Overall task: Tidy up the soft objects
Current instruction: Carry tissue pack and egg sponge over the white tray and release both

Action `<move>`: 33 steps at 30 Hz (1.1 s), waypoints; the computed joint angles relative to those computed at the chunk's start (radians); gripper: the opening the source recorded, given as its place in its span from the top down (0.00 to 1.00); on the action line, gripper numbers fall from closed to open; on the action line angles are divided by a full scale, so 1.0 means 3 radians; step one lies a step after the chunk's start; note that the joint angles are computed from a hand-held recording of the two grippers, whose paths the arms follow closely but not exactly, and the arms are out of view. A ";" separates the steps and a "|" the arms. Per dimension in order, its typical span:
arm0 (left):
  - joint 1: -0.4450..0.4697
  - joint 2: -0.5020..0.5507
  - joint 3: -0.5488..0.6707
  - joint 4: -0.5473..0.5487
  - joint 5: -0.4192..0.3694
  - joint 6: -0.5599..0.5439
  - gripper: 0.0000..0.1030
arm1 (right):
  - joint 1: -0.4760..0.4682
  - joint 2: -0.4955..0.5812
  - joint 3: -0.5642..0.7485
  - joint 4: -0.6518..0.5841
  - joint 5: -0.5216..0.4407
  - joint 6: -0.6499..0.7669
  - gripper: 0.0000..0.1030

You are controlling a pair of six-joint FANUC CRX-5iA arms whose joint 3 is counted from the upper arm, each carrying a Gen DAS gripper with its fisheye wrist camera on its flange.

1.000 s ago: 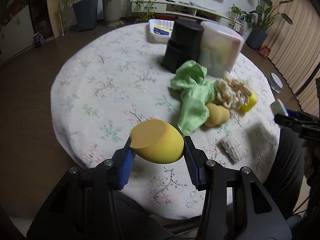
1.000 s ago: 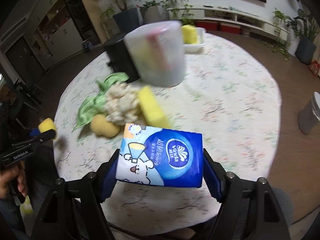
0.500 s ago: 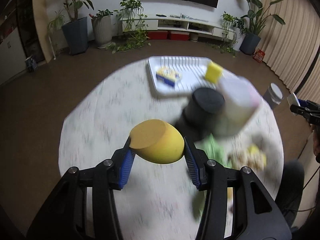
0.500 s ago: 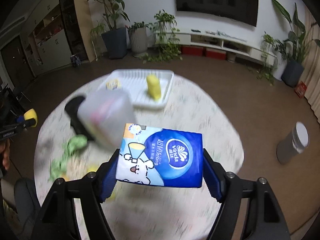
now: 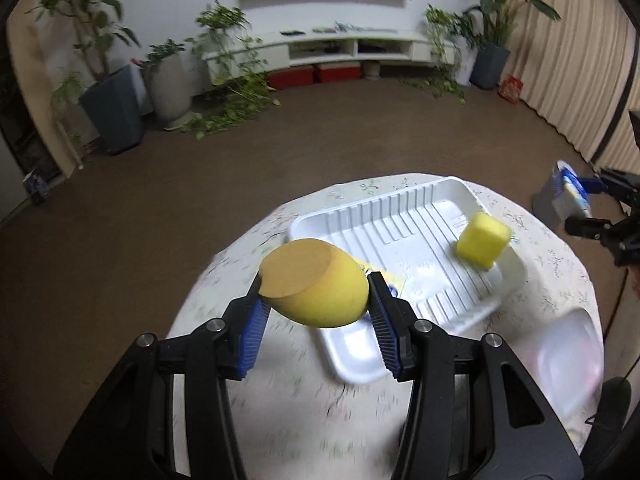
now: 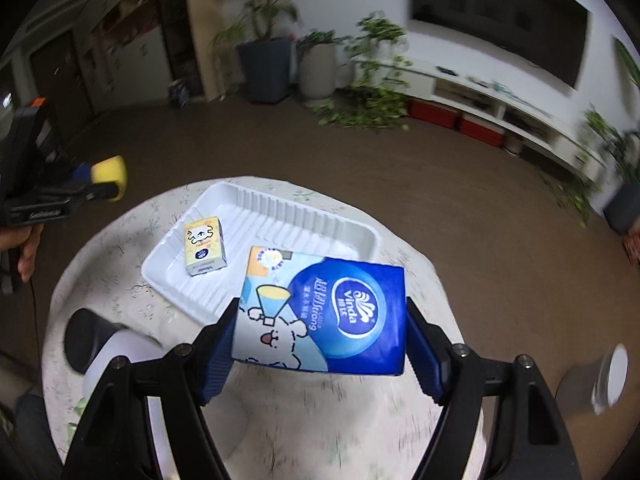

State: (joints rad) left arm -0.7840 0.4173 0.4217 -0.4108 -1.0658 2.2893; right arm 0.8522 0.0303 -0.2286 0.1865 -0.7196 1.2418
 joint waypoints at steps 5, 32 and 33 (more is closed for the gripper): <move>0.0141 0.0355 0.0214 0.0320 0.0102 -0.0444 0.56 | -0.0046 0.0418 0.0431 -0.0356 -0.0094 0.0533 0.26; 0.0225 0.0880 0.0592 0.0499 -0.0083 -0.0651 0.33 | -0.0023 0.1314 0.1049 -0.0308 -0.0445 0.1058 0.12; 0.0225 0.0867 0.0581 0.0489 -0.0083 -0.0625 0.33 | -0.0026 0.1291 0.1024 -0.0300 -0.0415 0.1042 0.12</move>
State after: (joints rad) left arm -0.7164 0.6775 0.5961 -0.2641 -1.0906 2.1018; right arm 0.8445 0.4178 0.0787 0.0966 -0.8440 1.5545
